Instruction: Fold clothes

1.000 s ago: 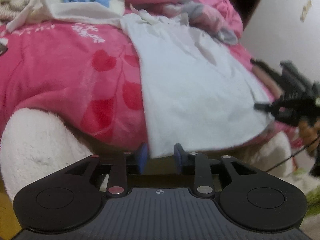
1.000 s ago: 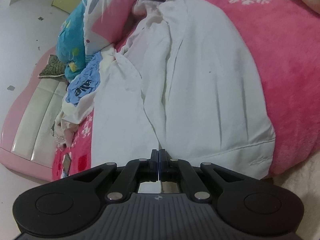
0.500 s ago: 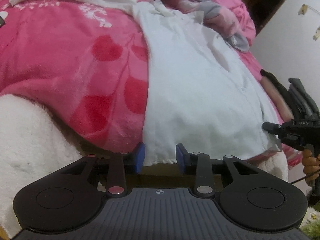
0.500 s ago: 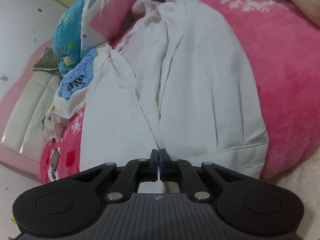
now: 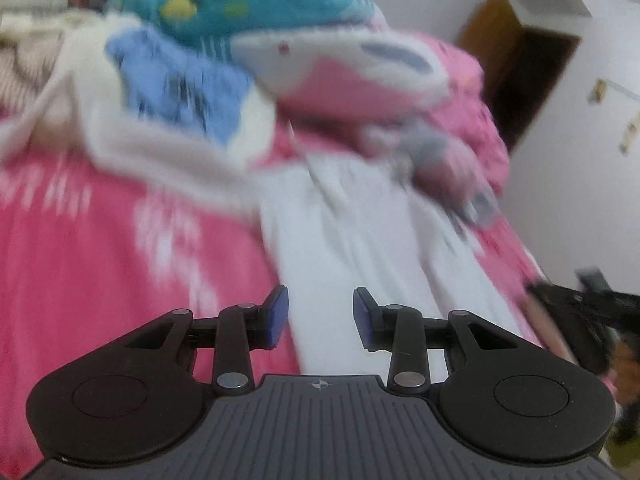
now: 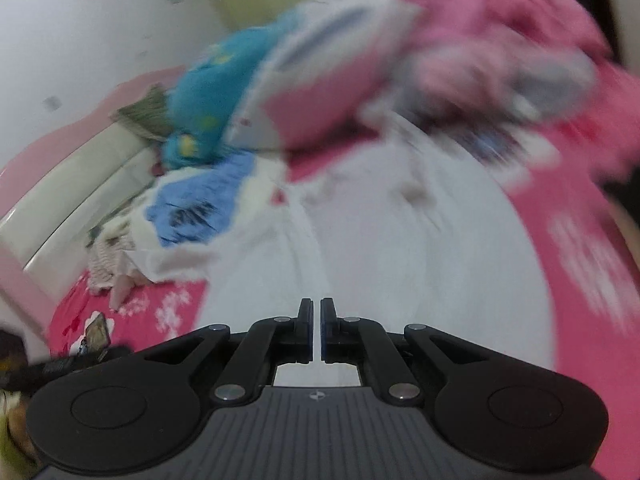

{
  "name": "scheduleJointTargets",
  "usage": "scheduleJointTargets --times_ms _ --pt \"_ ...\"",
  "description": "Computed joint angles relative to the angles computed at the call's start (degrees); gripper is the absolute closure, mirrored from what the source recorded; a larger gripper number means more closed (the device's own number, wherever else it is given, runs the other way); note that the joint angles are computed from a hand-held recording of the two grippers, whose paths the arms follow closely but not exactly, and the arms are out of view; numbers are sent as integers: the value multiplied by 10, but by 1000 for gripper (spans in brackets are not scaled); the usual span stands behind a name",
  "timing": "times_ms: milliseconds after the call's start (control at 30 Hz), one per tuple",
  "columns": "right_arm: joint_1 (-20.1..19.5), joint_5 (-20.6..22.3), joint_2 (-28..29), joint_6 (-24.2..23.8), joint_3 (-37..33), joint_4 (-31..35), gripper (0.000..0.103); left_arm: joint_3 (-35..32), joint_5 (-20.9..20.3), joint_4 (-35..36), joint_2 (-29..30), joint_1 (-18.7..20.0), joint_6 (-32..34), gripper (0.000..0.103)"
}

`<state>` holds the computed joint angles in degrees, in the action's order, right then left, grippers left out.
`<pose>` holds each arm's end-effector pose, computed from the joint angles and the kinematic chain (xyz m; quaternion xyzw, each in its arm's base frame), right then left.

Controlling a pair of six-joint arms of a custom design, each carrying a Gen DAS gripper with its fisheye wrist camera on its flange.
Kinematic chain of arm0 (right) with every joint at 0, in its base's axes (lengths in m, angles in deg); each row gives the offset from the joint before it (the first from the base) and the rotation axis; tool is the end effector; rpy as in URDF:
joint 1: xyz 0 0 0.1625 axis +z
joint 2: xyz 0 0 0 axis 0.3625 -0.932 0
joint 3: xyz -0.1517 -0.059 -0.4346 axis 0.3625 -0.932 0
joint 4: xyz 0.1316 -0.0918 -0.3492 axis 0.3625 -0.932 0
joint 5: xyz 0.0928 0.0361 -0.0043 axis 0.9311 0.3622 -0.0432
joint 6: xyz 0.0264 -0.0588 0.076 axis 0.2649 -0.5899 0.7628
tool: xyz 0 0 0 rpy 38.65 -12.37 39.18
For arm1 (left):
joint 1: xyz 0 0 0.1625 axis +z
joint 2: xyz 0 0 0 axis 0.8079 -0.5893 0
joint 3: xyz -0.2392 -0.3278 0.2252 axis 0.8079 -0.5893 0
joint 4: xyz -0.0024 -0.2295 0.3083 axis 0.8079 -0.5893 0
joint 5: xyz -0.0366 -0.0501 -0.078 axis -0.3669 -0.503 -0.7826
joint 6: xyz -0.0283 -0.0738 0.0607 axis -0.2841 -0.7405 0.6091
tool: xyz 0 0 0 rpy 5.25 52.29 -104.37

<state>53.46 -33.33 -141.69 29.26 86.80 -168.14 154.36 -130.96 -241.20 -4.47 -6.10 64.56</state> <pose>0.0040 -0.5364 0.3322 0.2006 -0.8987 0.3704 0.1221 -0.1978 -0.5058 0.0610 0.1273 0.8889 -0.4237 0.1190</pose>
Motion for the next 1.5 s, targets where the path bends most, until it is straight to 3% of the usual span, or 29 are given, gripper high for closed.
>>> scheduleJointTargets --times_ms 133,333,400,467,600,700,733,767,833,967,1100,1300,1500 --pt "65 -32 121 -48 -132 8 99 -153 7 32 53 56 72 68" --pt "119 -113 311 -90 -368 68 98 -291 -3 68 117 114 81 68" --pt "133 -146 366 -121 -432 73 88 -302 -13 61 126 125 75 68" --pt "144 -175 416 -156 -487 65 60 -307 -17 67 129 134 70 68" --pt "155 -215 498 -208 -588 79 58 -308 -19 80 127 141 58 68" --pt "158 -269 548 -221 -660 95 69 -315 2 71 136 139 83 68" --pt "156 -278 555 -219 -674 102 99 -315 2 70 136 140 81 68" --pt "154 -281 560 -217 -683 106 102 -315 2 69 136 141 79 68" --pt "143 -226 527 -164 -646 94 103 -315 4 61 137 142 75 68" --pt "103 -67 421 -27 -532 66 103 -315 7 52 137 144 64 69" --pt "52 30 364 81 -492 84 102 -317 11 53 138 144 60 69" --pt "5 35 366 206 -516 136 102 -318 15 50 139 143 58 69" --pt "5 -25 395 222 -559 122 98 -319 13 49 139 145 56 69"
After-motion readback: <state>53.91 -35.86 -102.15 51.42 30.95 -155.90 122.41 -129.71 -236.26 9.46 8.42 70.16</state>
